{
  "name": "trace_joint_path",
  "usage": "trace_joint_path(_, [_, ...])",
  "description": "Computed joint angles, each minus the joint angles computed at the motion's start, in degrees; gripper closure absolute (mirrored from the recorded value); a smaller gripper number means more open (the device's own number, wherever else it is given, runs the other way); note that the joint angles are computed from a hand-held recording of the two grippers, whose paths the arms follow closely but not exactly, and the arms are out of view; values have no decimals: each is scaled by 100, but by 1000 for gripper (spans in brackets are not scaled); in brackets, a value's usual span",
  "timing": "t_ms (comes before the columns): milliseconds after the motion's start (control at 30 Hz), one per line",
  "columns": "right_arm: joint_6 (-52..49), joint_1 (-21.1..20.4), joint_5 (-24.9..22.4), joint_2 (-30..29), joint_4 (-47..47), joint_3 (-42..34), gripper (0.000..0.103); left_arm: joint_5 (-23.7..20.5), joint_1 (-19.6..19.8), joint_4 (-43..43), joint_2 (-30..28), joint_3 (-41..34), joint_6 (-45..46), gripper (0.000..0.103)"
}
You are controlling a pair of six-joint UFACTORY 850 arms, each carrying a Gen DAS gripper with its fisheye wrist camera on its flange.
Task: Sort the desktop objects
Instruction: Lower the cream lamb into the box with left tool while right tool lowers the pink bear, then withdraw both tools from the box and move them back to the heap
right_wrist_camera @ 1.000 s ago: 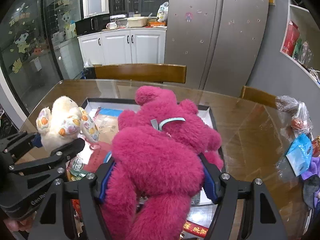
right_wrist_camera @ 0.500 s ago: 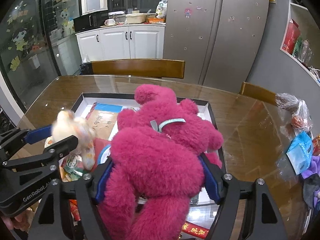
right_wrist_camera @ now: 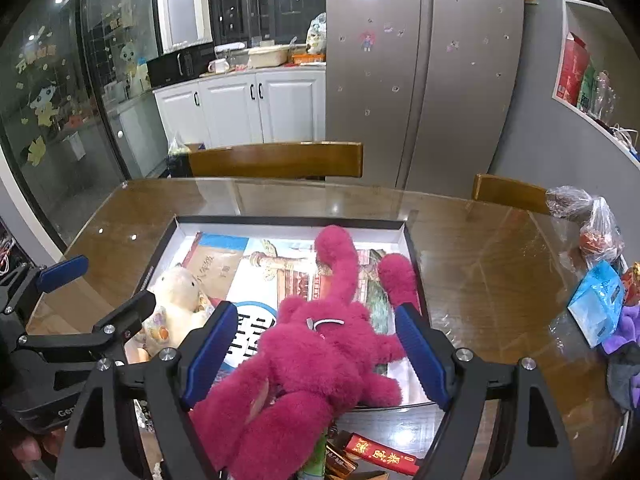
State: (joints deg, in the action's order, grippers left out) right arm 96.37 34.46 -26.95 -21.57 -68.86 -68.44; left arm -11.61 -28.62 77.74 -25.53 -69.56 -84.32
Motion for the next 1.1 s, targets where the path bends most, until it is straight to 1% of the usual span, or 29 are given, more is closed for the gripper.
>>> trace_joint_path(100, [-9,33,49,81,27,32,20,10,6,-77,86,71,23,12])
trace_joint_path(233, [-38,195,-212,158,-4,45,20,2,-15,-4,233,208,-62,12])
trace_joint_path(333, [151,283,-133,330,-132,161,20,51,-29,232,456,424,-368,12])
trace_joint_path(400, [338,408,-265,471,-288,261,20,63,-52,545,652,608,-741,12])
trace_joint_path(500, [542,671,-655,701,-479,404,20,23,-94,1017,1020,940,-1240,11])
trace_joint_path(600, [718,864,-720,965,-538,581,20,-90,-176,1501,1433,1322,-1739,9])
trace_joint_path(633, [793,940,-744,1057,-572,646,20,-191,-226,1718,1612,1501,-1971,7])
trace_joint_path(667, [838,1050,-852,1140,-605,706,20,-279,-264,1966,1756,1650,-2232,5])
trace_joint_path(733, [835,1233,-1099,1236,-591,763,20,-483,-362,2418,2022,1961,-2678,3])
trace_joint_path(800, [1049,1465,-1306,1374,-775,911,20,-571,-447,2522,2290,2285,-2774,3])
trace_joint_path(867, [1359,1693,-1438,1493,-959,1112,20,-656,-525,2730,2531,2603,-3055,3])
trace_joint_path(933, [1524,1858,-1473,1557,-1098,1276,20,-646,-568,2896,2802,2983,-3426,3])
trace_joint_path(1000, [1727,2060,-1499,1610,-1224,1460,20,-521,-574,3280,3093,3400,-4043,3])
trace_joint_path(1100, [1990,2351,-1424,1710,-1198,1738,20,-303,-546,3808,3337,3820,-4751,3])
